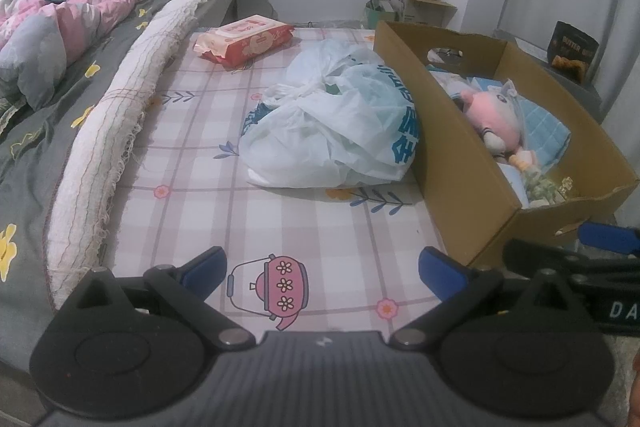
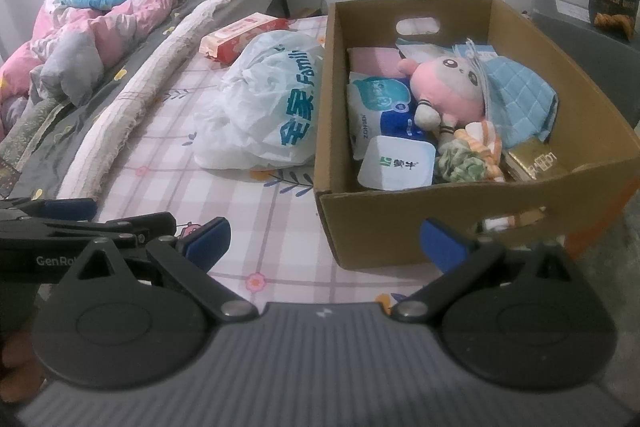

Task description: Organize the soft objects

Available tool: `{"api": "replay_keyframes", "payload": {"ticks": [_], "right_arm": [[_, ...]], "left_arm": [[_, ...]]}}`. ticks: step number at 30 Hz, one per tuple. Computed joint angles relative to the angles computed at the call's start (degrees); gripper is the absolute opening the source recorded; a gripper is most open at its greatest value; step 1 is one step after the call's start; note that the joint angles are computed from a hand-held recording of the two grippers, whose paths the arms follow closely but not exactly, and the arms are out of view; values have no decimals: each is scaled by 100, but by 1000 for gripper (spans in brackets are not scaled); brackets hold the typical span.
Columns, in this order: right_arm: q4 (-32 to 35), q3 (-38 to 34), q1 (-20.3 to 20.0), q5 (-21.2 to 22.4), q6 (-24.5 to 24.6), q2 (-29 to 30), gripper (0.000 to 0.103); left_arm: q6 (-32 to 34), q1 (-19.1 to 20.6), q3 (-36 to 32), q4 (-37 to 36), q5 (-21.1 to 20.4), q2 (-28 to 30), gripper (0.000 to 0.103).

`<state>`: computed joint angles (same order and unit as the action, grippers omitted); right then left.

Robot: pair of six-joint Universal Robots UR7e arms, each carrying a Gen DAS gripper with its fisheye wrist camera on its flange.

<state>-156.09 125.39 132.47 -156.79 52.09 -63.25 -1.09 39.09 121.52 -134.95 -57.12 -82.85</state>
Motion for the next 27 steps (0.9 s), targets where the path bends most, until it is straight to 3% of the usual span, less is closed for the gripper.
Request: {"api": "replay_keyframes", "payload": {"ticks": [27], "right_arm": [[68,-2,-13,-5,33,-19,102]], "left_arm": [[-19,13,-20,-20,-16,47,102]]}}
